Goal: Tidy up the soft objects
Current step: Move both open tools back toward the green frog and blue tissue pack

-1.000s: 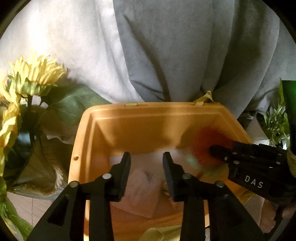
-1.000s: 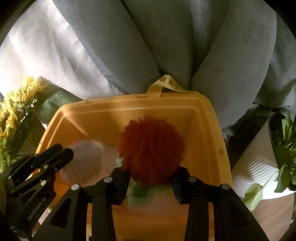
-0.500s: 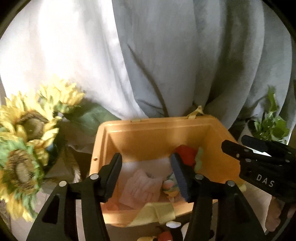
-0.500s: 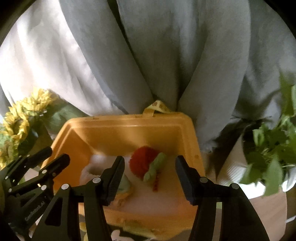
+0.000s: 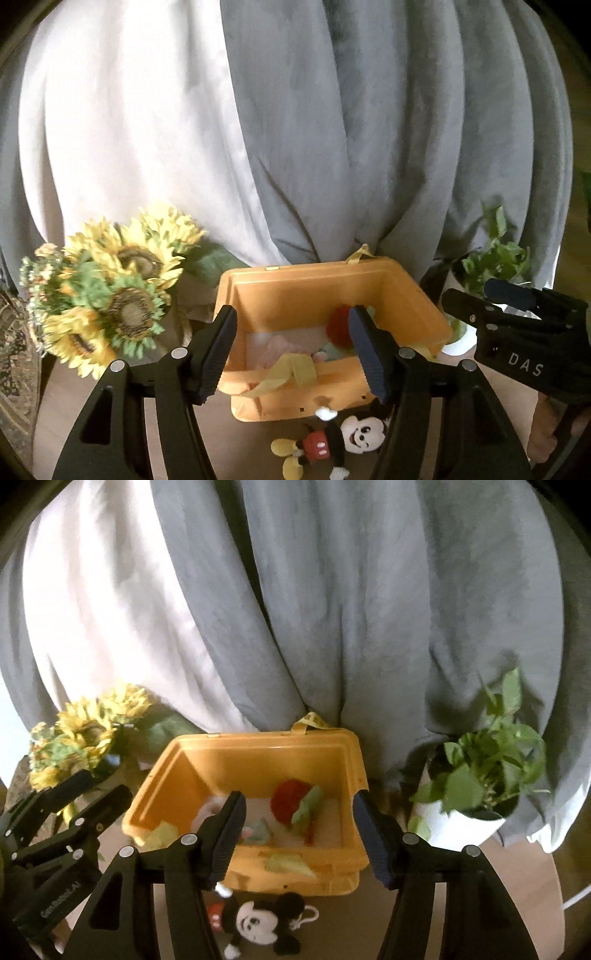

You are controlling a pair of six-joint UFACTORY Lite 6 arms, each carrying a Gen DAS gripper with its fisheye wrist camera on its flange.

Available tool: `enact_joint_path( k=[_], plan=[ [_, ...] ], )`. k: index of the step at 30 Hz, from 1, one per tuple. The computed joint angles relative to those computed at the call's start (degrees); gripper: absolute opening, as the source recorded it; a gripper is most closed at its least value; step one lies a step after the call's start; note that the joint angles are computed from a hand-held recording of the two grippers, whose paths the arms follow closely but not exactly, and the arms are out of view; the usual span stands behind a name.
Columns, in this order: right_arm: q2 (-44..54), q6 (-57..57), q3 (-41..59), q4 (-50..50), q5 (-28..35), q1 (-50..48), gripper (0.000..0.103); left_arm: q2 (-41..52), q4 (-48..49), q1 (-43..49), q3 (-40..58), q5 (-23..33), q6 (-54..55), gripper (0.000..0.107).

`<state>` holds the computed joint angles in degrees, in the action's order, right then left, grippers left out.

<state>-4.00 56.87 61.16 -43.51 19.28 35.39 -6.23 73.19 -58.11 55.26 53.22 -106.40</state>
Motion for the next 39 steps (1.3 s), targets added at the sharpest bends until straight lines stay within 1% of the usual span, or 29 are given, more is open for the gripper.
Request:
enact_joint_path(
  k=[4,8,13,17,22,26,31,33,37,39],
  plan=[
    [-7.3,6.5,-4.9,-5.0,4.5,4.2,0.067,-3.6,-1.5,-7.1,-1.7,7.6,-2.0,0.063],
    [-13.3,12.3,-8.6,-9.1,8.8,8.3,0.069,-6.1,-2.8,-13.2,-2.5,13.7,-3.5,0.064],
    [-20.5,17.7,-13.0,-11.2,13.6,13.9,0.070,-7.7,-4.9,-20.5,-3.3,19.9,-5.4,0.064],
    [-24.8,20.9,-16.0,-13.3,16.6,17.8,0.070,-6.2,-7.4,-26.6,-2.7,26.3,-8.9,0.065],
    [-30.9,20.8,-20.1,-14.0,19.0,22.6,0.070,-2.3,-11.2,-34.8,-0.6,34.7,-14.0,0.066],
    [-35.2,20.6,-23.2,-13.7,20.6,25.6,0.074,2.3,-14.6,-40.3,2.5,40.4,-18.3,0.066],
    [-41.1,20.2,-27.9,-13.3,22.3,29.8,0.077,9.1,-18.4,-44.5,6.8,44.7,-22.4,0.069],
    [-42.9,19.0,-29.5,-12.1,22.0,30.3,0.079,11.6,-19.9,-45.6,8.5,45.5,-23.8,0.069],
    [-47.1,16.0,-33.6,-9.2,20.8,30.8,0.080,15.9,-22.8,-47.4,10.9,45.7,-27.2,0.069],
    [-49.0,15.0,-35.6,-8.1,20.3,31.0,0.080,17.4,-24.0,-47.9,11.3,44.7,-29.3,0.069]
  ],
)
